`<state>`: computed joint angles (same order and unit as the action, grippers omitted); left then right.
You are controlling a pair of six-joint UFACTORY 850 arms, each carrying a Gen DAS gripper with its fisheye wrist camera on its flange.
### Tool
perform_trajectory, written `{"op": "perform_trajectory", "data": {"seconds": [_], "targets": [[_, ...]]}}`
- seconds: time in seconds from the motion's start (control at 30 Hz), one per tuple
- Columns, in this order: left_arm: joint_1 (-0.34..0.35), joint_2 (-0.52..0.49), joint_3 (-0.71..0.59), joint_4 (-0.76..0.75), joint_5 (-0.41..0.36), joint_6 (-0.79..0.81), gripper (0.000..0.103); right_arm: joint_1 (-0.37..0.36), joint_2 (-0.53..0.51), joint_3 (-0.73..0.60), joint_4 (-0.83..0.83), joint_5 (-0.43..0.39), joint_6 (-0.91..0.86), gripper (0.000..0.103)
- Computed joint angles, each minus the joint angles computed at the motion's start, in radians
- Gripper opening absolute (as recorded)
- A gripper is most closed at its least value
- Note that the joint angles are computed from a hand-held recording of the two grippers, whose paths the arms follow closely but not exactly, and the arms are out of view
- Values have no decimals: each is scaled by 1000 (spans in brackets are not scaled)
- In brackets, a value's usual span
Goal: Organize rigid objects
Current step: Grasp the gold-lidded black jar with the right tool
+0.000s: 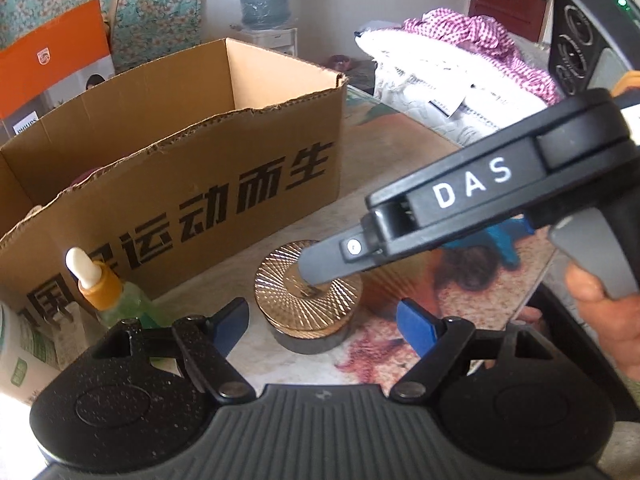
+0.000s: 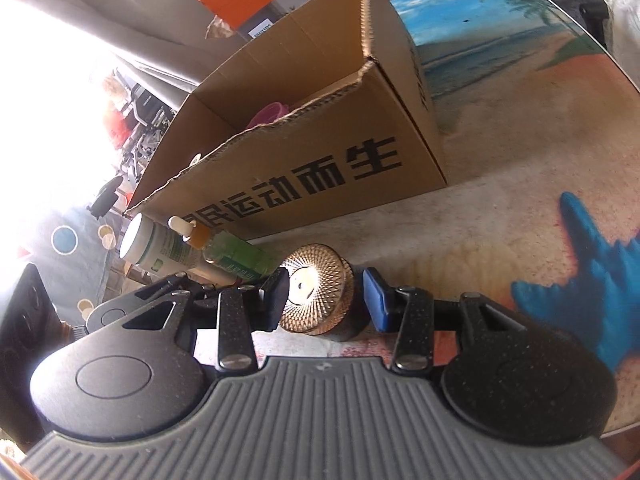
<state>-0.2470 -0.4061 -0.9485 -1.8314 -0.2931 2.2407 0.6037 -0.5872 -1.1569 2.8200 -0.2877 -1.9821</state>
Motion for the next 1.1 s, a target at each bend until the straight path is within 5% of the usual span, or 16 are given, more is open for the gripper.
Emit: {"op": "perform_trajectory", "data": {"seconds": [0.3,0.63,1.1], "targets": [[-35,-40,-48,87,67,-114,72,-11,-17,-4,-109,-23,136,44],[-50,-60,-68,20,106,-86,58,-20,-35,-4,-147,-73,191,47],[-49,-57,-75,60,117,-159,57,-18,-30,4,-127,-79,169,46]]}}
